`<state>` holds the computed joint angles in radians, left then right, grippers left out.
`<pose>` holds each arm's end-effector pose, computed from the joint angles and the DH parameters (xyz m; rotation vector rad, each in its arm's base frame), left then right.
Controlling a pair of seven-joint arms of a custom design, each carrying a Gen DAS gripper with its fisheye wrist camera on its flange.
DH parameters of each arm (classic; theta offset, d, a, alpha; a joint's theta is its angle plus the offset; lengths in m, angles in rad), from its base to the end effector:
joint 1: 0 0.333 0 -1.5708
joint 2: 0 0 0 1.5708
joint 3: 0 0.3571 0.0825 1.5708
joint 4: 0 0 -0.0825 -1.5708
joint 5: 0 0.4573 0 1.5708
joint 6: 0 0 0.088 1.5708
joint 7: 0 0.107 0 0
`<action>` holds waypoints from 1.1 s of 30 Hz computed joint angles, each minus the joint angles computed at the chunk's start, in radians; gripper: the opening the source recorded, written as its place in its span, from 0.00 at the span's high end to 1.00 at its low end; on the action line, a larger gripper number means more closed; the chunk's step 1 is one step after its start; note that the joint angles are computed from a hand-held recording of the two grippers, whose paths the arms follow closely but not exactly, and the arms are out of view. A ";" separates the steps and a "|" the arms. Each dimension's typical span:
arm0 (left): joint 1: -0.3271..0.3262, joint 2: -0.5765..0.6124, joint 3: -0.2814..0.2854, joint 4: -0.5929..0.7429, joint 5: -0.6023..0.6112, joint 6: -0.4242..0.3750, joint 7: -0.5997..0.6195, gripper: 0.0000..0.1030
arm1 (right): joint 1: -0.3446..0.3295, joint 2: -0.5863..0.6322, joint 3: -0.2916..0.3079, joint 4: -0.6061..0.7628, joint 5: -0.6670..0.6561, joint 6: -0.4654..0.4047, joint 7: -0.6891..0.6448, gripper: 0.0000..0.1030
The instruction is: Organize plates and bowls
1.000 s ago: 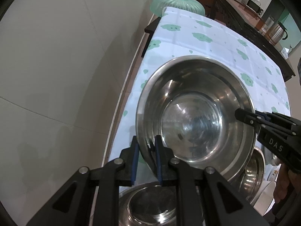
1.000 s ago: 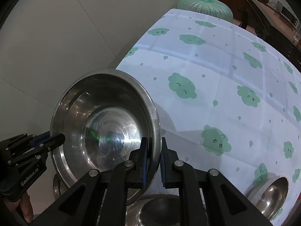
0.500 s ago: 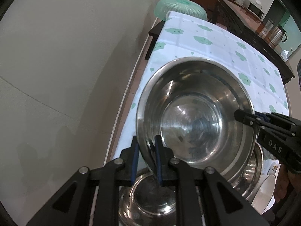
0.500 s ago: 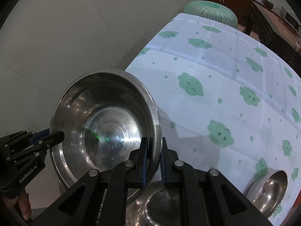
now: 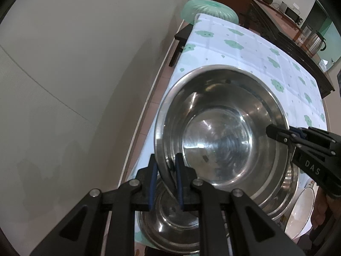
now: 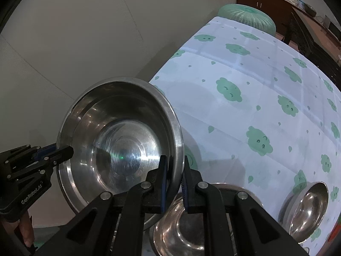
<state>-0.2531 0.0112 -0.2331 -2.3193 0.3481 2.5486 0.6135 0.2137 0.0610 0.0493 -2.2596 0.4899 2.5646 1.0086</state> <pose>0.5137 -0.2765 0.3482 -2.2415 1.8271 -0.2934 0.5861 0.1502 0.3493 -2.3211 1.4666 -0.0036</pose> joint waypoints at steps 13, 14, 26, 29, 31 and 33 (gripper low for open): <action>-0.005 -0.068 -0.007 -0.073 -0.016 0.010 0.001 0.87 | 0.025 -0.069 0.006 -0.077 -0.017 0.024 0.034 0.87; -0.005 -0.071 -0.007 -0.076 -0.017 0.010 0.003 0.87 | 0.026 -0.073 0.005 -0.082 -0.019 0.027 0.036 0.87; -0.009 -0.115 -0.009 -0.133 -0.048 0.031 0.034 0.87 | 0.047 -0.125 0.008 -0.151 -0.045 0.048 0.077 0.86; -0.010 -0.121 -0.009 -0.146 -0.056 0.034 0.042 0.87 | 0.052 -0.135 0.010 -0.166 -0.054 0.051 0.093 0.86; -0.010 -0.126 -0.009 -0.153 -0.057 0.038 0.045 0.87 | 0.055 -0.140 0.011 -0.174 -0.062 0.054 0.103 0.86; -0.010 -0.132 -0.007 -0.162 -0.063 0.044 0.054 0.87 | 0.057 -0.149 0.012 -0.182 -0.067 0.055 0.112 0.86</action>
